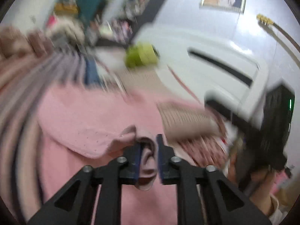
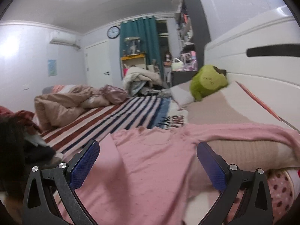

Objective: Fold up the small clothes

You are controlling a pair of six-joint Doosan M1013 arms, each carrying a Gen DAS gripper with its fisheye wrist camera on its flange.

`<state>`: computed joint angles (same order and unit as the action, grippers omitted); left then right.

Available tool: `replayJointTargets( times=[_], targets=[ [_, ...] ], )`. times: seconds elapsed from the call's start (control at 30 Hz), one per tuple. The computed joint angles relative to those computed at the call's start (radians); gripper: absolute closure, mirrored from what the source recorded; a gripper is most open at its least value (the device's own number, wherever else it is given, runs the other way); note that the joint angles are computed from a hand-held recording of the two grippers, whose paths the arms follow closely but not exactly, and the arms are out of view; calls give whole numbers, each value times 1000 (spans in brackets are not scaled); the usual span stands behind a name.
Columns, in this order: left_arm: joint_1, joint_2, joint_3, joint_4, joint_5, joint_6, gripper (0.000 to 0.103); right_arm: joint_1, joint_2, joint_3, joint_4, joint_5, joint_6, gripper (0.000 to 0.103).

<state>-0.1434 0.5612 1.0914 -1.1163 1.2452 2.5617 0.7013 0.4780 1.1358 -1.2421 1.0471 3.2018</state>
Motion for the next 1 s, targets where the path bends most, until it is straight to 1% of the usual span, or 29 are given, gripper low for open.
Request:
replayJointTargets(
  times=[0.03,0.07,0.1,0.13,0.17,0.2,0.23,0.27,0.3,0.37,0.4,0.43,0.47,0.5,0.53,0.57,0.6,0.63,0.67,0.73,0.77,0.87,0.93,0.97,1.0],
  targets=[
    [0,8,-2,12,45,-5,75,-6,-11,18,27,-19,-5,0],
    [1,10,-1,16,66,2,70,-15,-22,33,69,-48,-24,0],
    [6,9,-3,28,67,24,67,-26,-30,45,129,-87,-60,0],
    [11,4,-1,37,52,40,58,-35,-35,50,183,-121,-100,0],
    [19,0,-1,44,37,52,48,-55,-42,63,288,-200,-187,0],
    [31,-6,1,46,22,65,46,-68,-43,65,373,-244,-261,0],
    [44,-10,-1,47,0,77,45,-76,-40,65,425,-259,-307,0],
    [53,-16,4,53,-31,86,44,-89,-32,55,530,-272,-406,2],
    [61,-19,0,74,-90,88,43,-96,-25,46,599,-274,-472,13],
    [72,-27,12,106,-175,92,42,-116,-5,21,791,-268,-636,27],
    [78,-28,15,120,-206,86,42,-121,0,16,846,-270,-680,27],
    [87,-29,22,122,-219,84,42,-128,12,3,938,-266,-754,27],
    [96,-27,23,121,-221,79,42,-132,28,-17,1003,-242,-808,27],
    [101,-21,23,117,-224,71,42,-131,39,-27,1025,-225,-832,28],
    [104,-16,21,115,-222,66,41,-126,52,-44,1040,-197,-856,29],
    [112,-15,25,111,-216,64,41,-122,70,-70,1054,-152,-889,41],
    [120,-17,34,110,-211,62,41,-114,96,-111,1042,-72,-911,67],
    [119,-14,32,113,-212,58,41,-105,120,-149,1009,10,-921,83],
    [119,-16,37,110,-216,60,41,-104,129,-163,1000,39,-926,93],
    [117,-16,43,94,-217,70,41,-99,124,-168,964,56,-914,96],
    [118,-16,44,86,-214,75,41,-94,124,-181,928,82,-907,96],
    [120,-20,53,64,-213,86,41,-84,119,-216,813,181,-916,97],
    [117,-19,52,60,-214,84,41,-80,113,-237,725,265,-921,97],
    [116,-19,52,59,-216,86,41,-79,114,-245,695,291,-922,98],
    [115,-20,53,57,-217,89,41,-71,120,-262,626,344,-927,98]
  ],
)
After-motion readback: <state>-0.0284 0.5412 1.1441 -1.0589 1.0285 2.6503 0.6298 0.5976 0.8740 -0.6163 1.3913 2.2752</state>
